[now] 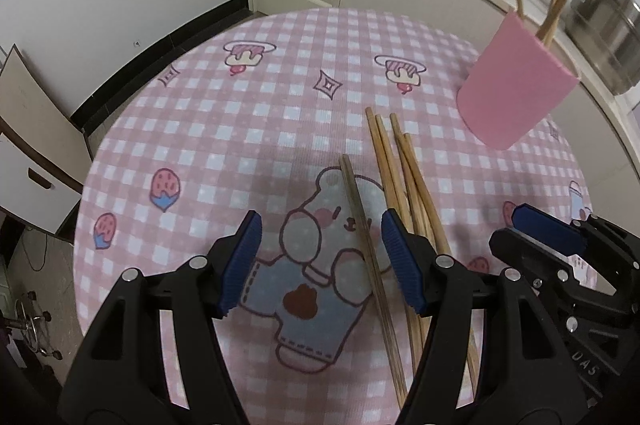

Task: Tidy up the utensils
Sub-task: 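Move both open grippers back over the remaining chopstick pile, then close the left gripper on a chopstick while the right gripper grasps another chopstick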

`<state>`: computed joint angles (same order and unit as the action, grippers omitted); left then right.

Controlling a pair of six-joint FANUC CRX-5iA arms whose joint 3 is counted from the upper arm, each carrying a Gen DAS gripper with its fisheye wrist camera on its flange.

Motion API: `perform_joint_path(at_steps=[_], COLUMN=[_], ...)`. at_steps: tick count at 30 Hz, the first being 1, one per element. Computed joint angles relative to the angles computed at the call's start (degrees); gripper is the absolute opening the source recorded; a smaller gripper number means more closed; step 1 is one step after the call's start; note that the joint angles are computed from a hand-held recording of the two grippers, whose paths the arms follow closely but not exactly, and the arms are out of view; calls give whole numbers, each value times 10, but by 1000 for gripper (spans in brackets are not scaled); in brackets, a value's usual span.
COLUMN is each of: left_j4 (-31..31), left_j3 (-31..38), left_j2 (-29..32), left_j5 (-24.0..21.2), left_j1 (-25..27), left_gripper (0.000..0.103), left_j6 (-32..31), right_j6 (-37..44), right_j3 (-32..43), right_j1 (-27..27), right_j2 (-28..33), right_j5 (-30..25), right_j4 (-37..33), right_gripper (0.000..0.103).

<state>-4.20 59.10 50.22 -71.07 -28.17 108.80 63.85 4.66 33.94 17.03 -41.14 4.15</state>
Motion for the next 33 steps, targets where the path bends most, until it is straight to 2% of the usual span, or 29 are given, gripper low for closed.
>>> perform_joint_path(at_steps=[3,13,15,19,24,26,32,33], left_j4=[4,1,-17,-21,-15,-17,-22,-20], left_j3=[50,177,204,177,160,156,141,134], left_j2=[33,109,123,108,101,98,92,88], left_j5=[-30,-91,-105,-89,-77,-74,-61,-55], left_j1=[1,-3,-9,-8,-5,-5,-8,-9], left_gripper=[48,39,36,27,22,21,16,13], left_j6=[-5,-16,-23,-26,-38,-41,-35,-34], right_j6=[10,53,60,75,92,88,113,111], right_j3=[16,77,89,110,139,146,182,182], right_j1=[-2,-9,-8,-10,-7,-2,-8,-7], right_j2=[12,53,61,75,95,102,124,124], right_j5=[-15,-72,-84,-103,-129,-140,-163,-161], right_j4=[-8,-28,-28,-31,-33,-18,-50,-48], right_gripper=[29,29,29,29,29,25,7,7])
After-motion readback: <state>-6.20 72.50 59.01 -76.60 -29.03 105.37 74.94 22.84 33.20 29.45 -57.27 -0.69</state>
